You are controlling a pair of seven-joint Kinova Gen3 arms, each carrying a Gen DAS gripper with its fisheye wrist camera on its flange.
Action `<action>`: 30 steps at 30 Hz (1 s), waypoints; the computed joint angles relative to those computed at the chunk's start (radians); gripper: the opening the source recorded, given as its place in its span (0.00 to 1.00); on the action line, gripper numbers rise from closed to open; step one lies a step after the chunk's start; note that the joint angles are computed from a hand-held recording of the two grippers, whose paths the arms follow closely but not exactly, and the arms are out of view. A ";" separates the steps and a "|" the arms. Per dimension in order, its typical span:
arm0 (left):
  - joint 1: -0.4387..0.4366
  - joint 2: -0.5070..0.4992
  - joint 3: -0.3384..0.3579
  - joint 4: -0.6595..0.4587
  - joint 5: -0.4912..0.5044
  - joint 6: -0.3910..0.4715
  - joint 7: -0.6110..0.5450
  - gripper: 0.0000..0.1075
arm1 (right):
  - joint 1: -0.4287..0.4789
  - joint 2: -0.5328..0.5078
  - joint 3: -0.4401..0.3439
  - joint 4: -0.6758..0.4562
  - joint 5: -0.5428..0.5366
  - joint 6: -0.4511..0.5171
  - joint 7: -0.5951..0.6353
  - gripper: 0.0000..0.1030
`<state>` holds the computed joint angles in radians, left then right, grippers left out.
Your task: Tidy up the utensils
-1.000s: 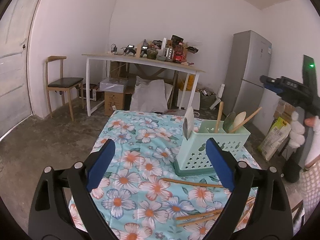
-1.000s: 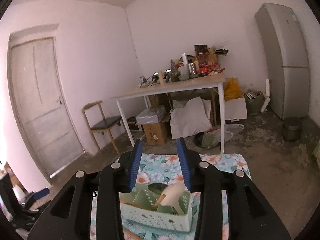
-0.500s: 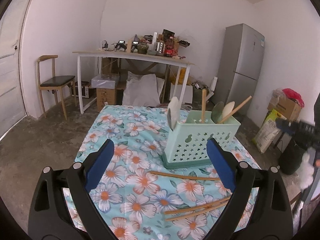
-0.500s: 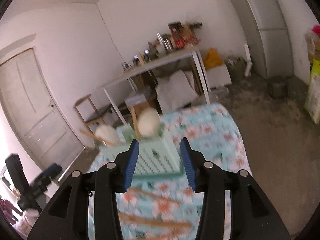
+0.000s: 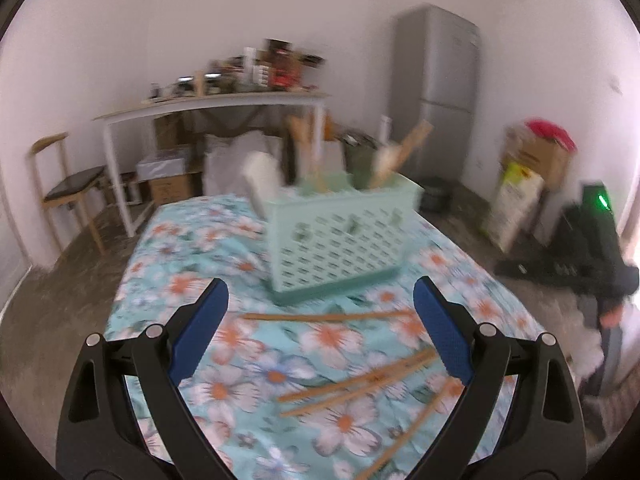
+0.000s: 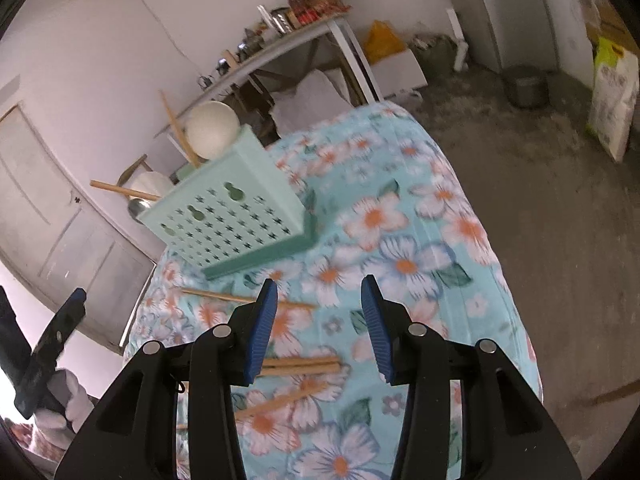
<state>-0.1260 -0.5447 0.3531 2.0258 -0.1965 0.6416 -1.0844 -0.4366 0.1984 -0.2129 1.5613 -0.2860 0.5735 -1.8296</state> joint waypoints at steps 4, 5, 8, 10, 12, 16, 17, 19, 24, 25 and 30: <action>0.072 0.069 0.048 0.000 0.003 -0.004 -0.050 0.84 | 0.037 0.013 -0.007 0.011 -0.062 0.015 0.026 0.42; 0.090 0.086 0.050 0.000 0.006 -0.003 -0.057 0.84 | 0.043 0.015 -0.009 0.014 -0.073 0.017 0.033 0.42; 0.164 0.152 0.048 -0.003 0.023 -0.006 -0.081 0.83 | 0.060 0.022 -0.018 0.025 -0.109 0.019 0.067 0.42; 0.215 0.204 0.042 -0.017 0.025 -0.002 -0.107 0.76 | 0.062 0.028 -0.018 0.025 -0.117 0.023 0.081 0.42; 0.253 0.255 0.045 -0.031 0.004 0.007 -0.126 0.66 | 0.070 0.035 -0.020 0.029 -0.133 0.024 0.096 0.42; 0.313 0.365 0.061 -0.083 -0.076 0.058 -0.151 0.47 | 0.082 0.051 -0.021 0.029 -0.160 0.029 0.117 0.42; 0.331 0.378 0.051 -0.091 -0.080 0.067 -0.166 0.43 | 0.084 0.053 -0.022 0.029 -0.164 0.029 0.120 0.42; 0.365 0.412 0.031 -0.112 -0.088 0.088 -0.199 0.38 | 0.092 0.059 -0.024 0.031 -0.177 0.029 0.132 0.42; 0.430 0.491 -0.023 -0.158 -0.100 0.136 -0.254 0.27 | 0.105 0.072 -0.026 0.033 -0.199 0.032 0.149 0.42; 0.440 0.498 -0.038 -0.160 -0.090 0.136 -0.266 0.26 | 0.110 0.075 -0.029 0.034 -0.207 0.031 0.157 0.42; 0.468 0.518 -0.120 -0.164 -0.001 0.109 -0.339 0.24 | 0.119 0.080 -0.032 0.036 -0.227 0.029 0.174 0.42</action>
<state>0.3422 -0.0269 0.2332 1.8618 -0.1975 0.7509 -1.4235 -0.3176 0.2789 -0.2454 1.5977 -0.5126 0.6023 -1.6552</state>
